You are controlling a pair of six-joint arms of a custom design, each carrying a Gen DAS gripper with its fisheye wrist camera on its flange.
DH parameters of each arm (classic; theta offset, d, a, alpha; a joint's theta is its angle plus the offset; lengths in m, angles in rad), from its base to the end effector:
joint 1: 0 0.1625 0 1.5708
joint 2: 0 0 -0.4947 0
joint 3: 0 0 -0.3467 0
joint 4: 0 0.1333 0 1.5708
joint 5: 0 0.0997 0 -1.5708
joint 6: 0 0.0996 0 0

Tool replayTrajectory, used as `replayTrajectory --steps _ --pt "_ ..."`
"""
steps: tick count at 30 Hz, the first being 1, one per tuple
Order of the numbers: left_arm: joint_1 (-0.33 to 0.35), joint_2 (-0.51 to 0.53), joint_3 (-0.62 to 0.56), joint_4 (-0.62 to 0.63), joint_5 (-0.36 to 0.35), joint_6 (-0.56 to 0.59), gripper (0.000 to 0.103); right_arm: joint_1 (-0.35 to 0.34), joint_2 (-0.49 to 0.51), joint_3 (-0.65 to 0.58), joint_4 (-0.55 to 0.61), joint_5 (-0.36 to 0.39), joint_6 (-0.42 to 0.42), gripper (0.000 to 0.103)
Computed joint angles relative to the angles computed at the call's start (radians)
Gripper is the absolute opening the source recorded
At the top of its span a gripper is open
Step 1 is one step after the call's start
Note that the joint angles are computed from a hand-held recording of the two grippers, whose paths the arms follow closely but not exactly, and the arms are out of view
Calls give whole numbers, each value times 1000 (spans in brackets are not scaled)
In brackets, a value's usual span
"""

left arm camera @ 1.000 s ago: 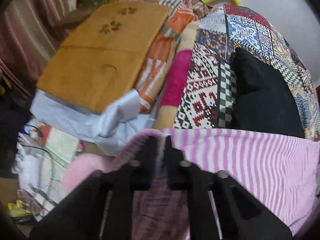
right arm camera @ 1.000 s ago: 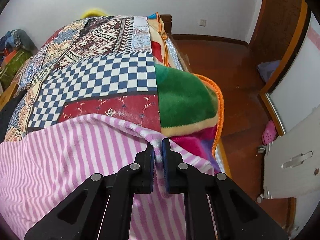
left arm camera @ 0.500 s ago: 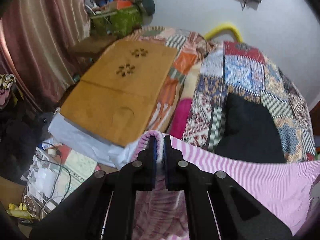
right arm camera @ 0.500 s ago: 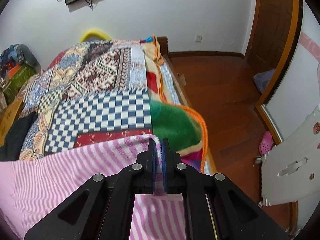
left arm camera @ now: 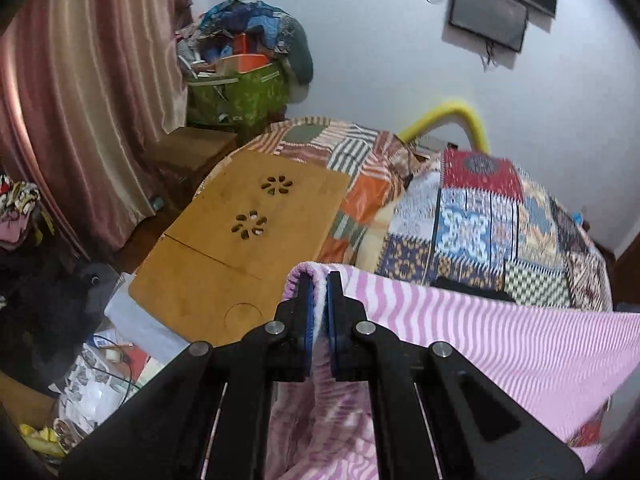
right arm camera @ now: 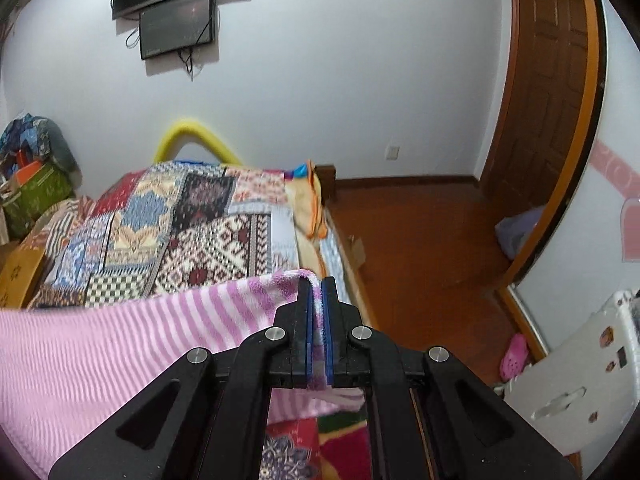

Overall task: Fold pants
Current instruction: 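Pinch the pants edge with the left gripper while the right gripper pinches another edge, then lift the pants with both grippers and fold them over toward the quilt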

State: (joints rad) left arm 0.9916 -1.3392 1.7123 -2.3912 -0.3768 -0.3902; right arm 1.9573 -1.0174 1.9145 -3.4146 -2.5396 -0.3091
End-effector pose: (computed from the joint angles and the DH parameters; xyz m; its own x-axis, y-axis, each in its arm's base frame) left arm -0.1077 -0.5774 0.5277 -0.6761 -0.4121 -0.6108 0.2555 0.6464 -0.7189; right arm 0.2662 -0.5182 0.3604 -0.6728 0.2221 0.7057 -0.4461 0.6391 -0.6265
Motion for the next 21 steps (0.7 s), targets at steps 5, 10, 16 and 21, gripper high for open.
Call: replayTrajectory --steps 5,10,16,21 --pt "2 -25 21 15 -5 -19 5 17 -29 46 -35 21 3 4" --pt "-18 -90 99 74 -35 -86 5 52 -81 112 -51 3 22 4" --pt "-58 -140 172 167 -57 -148 5 55 -191 228 92 36 143 4" --pt "-71 -150 207 168 -89 -179 5 25 -167 281 181 74 180 6"
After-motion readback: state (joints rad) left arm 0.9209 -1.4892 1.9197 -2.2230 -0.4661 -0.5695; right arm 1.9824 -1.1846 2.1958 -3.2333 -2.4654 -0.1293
